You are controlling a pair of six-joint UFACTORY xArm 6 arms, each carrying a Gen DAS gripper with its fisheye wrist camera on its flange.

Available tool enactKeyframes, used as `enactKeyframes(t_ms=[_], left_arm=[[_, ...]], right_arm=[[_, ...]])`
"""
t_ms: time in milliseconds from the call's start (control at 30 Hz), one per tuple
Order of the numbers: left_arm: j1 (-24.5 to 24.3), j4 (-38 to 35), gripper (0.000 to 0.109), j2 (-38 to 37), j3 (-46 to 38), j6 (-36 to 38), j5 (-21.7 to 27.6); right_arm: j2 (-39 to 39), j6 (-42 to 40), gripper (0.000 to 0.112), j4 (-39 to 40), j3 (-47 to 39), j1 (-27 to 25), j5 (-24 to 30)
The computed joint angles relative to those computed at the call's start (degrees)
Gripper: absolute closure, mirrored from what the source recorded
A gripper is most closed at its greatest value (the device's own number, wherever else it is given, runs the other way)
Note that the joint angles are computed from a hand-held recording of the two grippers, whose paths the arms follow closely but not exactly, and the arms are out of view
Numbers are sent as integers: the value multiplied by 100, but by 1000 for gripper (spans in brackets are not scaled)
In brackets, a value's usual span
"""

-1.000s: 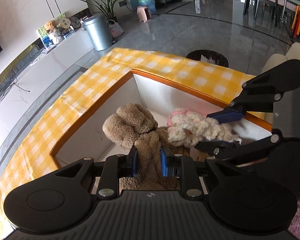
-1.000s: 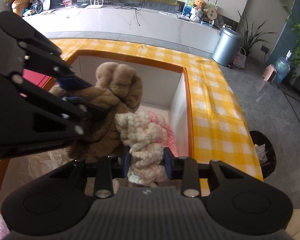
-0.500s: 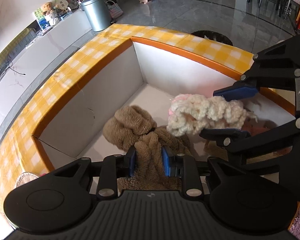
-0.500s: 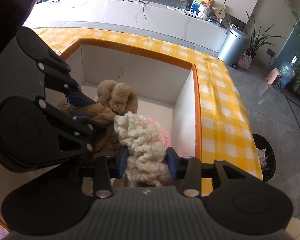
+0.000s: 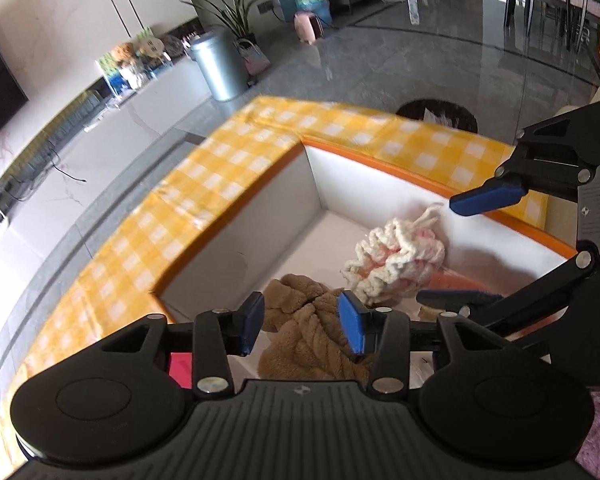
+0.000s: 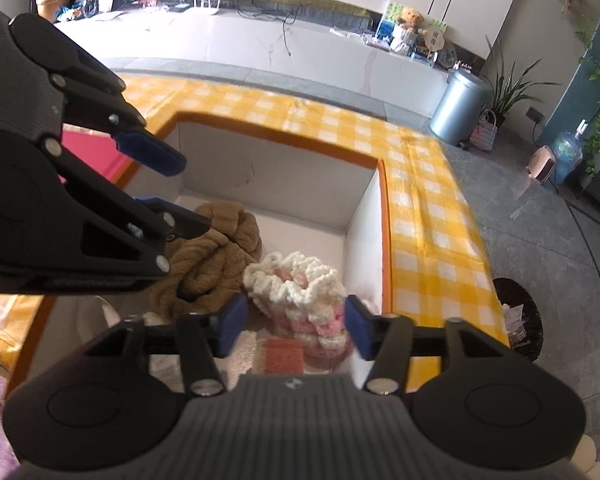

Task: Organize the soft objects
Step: 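Lower both items into the box and open both grippers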

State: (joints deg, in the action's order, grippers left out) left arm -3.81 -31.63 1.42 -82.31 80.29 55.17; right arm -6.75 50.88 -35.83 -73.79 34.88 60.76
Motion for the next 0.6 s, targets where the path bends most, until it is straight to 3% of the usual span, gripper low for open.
enactKeyframes(t_ms=[233,333,600], left_arm=[[456,-612,55,-391,28,252,380],[720,-955,55,-601,135,428,551],[1557,-1556,54,-1123,535,826,881]], right_arm=[[-23,558,49,-467,-327,488,440],[-39,1109,43,-840,-406,782,650],[51,2724,41,-1508,-598,1644,1270]])
